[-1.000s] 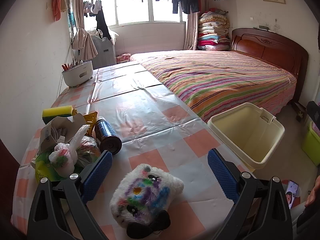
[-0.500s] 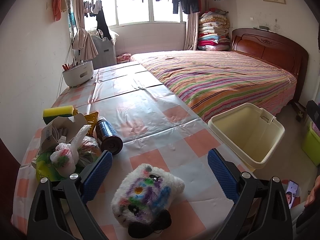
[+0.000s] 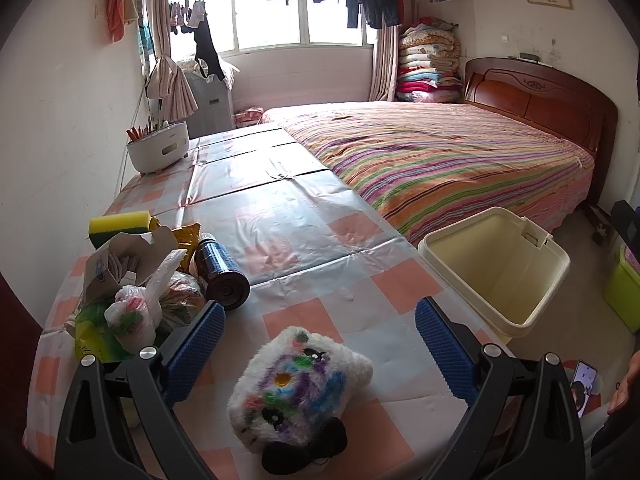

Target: Collect trash

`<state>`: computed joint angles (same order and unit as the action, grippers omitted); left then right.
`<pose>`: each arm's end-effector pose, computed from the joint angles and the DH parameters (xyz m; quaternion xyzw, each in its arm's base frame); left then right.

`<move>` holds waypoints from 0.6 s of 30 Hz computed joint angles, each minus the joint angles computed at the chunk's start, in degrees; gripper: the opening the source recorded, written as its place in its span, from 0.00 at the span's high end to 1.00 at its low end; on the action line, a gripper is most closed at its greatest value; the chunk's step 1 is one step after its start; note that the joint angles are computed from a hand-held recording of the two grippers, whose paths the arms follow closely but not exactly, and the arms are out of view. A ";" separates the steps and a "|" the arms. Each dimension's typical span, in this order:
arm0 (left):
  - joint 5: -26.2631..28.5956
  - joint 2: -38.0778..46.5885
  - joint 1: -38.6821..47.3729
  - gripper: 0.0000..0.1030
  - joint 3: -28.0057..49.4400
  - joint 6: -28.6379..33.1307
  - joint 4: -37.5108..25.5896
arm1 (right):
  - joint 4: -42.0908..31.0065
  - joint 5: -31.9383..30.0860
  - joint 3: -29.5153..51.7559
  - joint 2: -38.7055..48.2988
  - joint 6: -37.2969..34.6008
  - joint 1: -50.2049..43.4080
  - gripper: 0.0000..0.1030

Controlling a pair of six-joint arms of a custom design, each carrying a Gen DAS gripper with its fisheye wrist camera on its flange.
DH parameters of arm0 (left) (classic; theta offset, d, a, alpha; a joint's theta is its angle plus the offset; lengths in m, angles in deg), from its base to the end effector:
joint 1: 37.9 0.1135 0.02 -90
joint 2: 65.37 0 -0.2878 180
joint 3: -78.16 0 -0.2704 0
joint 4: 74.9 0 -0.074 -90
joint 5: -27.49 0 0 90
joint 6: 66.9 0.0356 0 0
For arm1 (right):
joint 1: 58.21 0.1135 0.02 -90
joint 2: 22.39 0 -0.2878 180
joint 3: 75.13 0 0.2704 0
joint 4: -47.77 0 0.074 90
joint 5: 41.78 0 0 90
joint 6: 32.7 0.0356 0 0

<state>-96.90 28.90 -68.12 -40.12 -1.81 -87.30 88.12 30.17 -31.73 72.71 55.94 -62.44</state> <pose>0.3061 -0.1550 0.1820 -0.0723 0.8867 0.0727 0.4508 0.3189 -0.0125 0.1667 -0.0802 0.7662 0.0907 0.6310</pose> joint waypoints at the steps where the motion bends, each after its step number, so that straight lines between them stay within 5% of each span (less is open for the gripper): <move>1: 0.03 -0.10 0.05 0.09 -0.06 -0.02 -0.02 | 0.05 0.00 -0.01 -0.01 0.04 0.05 0.06; 18: -0.06 -1.79 0.63 0.09 -1.18 -0.54 -0.66 | -0.88 -0.38 0.09 -0.82 0.15 0.94 0.06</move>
